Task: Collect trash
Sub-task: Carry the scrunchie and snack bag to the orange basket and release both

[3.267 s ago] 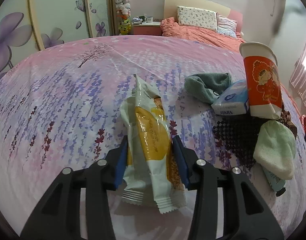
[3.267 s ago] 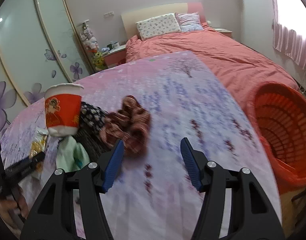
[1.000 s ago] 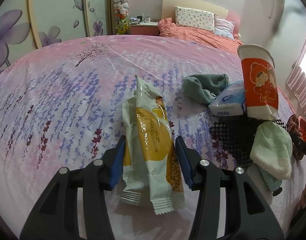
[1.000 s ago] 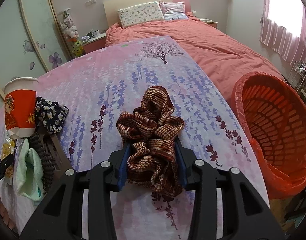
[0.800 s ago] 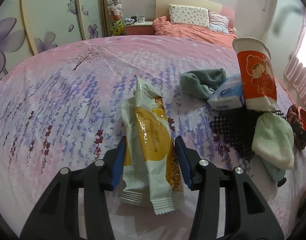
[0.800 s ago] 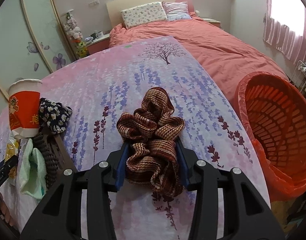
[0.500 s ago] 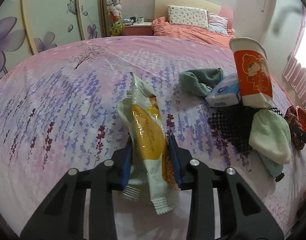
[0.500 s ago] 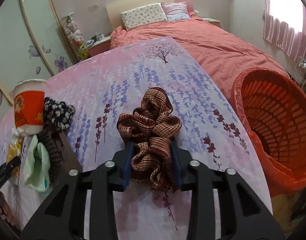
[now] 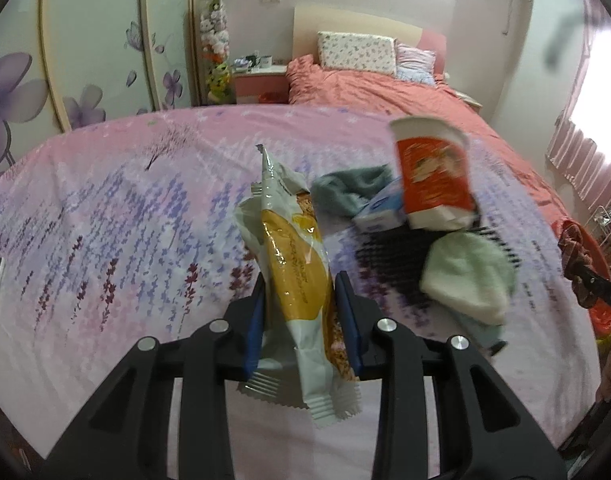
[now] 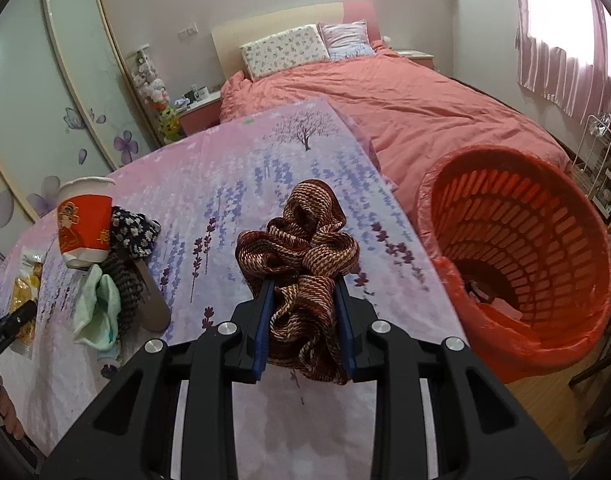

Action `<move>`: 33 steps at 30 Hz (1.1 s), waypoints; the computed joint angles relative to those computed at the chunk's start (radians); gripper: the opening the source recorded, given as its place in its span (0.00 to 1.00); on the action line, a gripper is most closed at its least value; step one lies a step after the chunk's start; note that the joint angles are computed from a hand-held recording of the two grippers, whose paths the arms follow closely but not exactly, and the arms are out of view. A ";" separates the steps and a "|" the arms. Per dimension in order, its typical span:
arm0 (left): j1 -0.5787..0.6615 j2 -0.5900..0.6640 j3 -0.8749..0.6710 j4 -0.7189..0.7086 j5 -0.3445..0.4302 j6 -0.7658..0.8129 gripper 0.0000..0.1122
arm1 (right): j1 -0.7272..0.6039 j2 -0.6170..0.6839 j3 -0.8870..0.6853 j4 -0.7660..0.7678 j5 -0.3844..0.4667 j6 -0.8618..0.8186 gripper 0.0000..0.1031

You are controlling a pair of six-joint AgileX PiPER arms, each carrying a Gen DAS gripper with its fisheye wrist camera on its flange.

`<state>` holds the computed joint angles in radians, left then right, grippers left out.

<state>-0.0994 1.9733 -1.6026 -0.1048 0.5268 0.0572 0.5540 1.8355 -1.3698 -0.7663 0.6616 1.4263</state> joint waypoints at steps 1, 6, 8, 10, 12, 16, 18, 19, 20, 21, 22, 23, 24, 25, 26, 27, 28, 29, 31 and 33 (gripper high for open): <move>-0.006 -0.014 0.010 0.000 -0.002 0.001 0.30 | 0.003 -0.012 0.012 -0.013 0.001 0.010 0.28; -0.059 -0.081 0.036 0.006 -0.009 -0.014 0.30 | 0.017 -0.083 0.083 -0.085 0.000 0.067 0.28; -0.088 -0.097 0.030 0.013 -0.003 -0.022 0.30 | 0.024 -0.115 0.115 -0.122 -0.001 0.102 0.28; -0.120 -0.111 0.028 0.017 -0.003 -0.028 0.30 | 0.026 -0.147 0.145 -0.150 -0.002 0.132 0.28; -0.146 -0.114 0.015 0.012 0.004 -0.026 0.30 | 0.024 -0.172 0.171 -0.174 -0.003 0.155 0.28; -0.213 -0.107 -0.023 0.002 0.011 -0.027 0.30 | 0.021 -0.214 0.210 -0.216 0.007 0.188 0.28; -0.245 -0.091 -0.056 -0.007 0.018 -0.026 0.30 | 0.018 -0.231 0.228 -0.231 0.010 0.201 0.28; -0.261 -0.080 -0.077 -0.014 0.025 -0.023 0.30 | 0.014 -0.246 0.242 -0.241 0.012 0.208 0.28; -0.276 -0.079 -0.078 -0.020 0.022 -0.020 0.30 | 0.008 -0.258 0.253 -0.245 0.011 0.208 0.28; -0.295 -0.065 -0.103 -0.032 0.029 -0.013 0.30 | 0.006 -0.272 0.265 -0.254 0.015 0.214 0.28; -0.311 -0.052 -0.125 -0.042 0.035 -0.008 0.30 | 0.001 -0.291 0.280 -0.267 0.023 0.221 0.28; -0.323 -0.042 -0.141 -0.051 0.039 -0.002 0.30 | -0.004 -0.305 0.292 -0.277 0.028 0.227 0.28; -0.339 -0.030 -0.161 -0.058 0.043 0.001 0.30 | -0.009 -0.318 0.301 -0.285 0.031 0.232 0.28; -0.357 -0.012 -0.192 -0.066 0.053 0.003 0.30 | -0.015 -0.336 0.314 -0.298 0.037 0.242 0.28; -0.374 0.007 -0.222 -0.077 0.062 0.009 0.30 | -0.023 -0.354 0.327 -0.309 0.043 0.251 0.28; -0.387 0.016 -0.234 -0.089 0.063 0.017 0.30 | -0.031 -0.372 0.339 -0.318 0.050 0.258 0.28; -0.406 0.039 -0.271 -0.097 0.075 0.018 0.30 | -0.042 -0.385 0.351 -0.325 0.048 0.262 0.28; -0.419 0.059 -0.304 -0.111 0.089 0.028 0.30 | -0.058 -0.403 0.365 -0.332 0.046 0.267 0.28; -0.456 0.117 -0.399 -0.129 0.128 0.036 0.30 | -0.095 -0.434 0.391 -0.344 0.036 0.280 0.28; -0.492 0.186 -0.509 -0.136 0.169 0.039 0.30 | -0.135 -0.453 0.413 -0.348 0.016 0.290 0.28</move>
<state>-0.5917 2.1593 -2.1116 -0.2409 0.6957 0.0963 0.4194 1.3824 -0.9568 -1.1145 0.6781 1.7160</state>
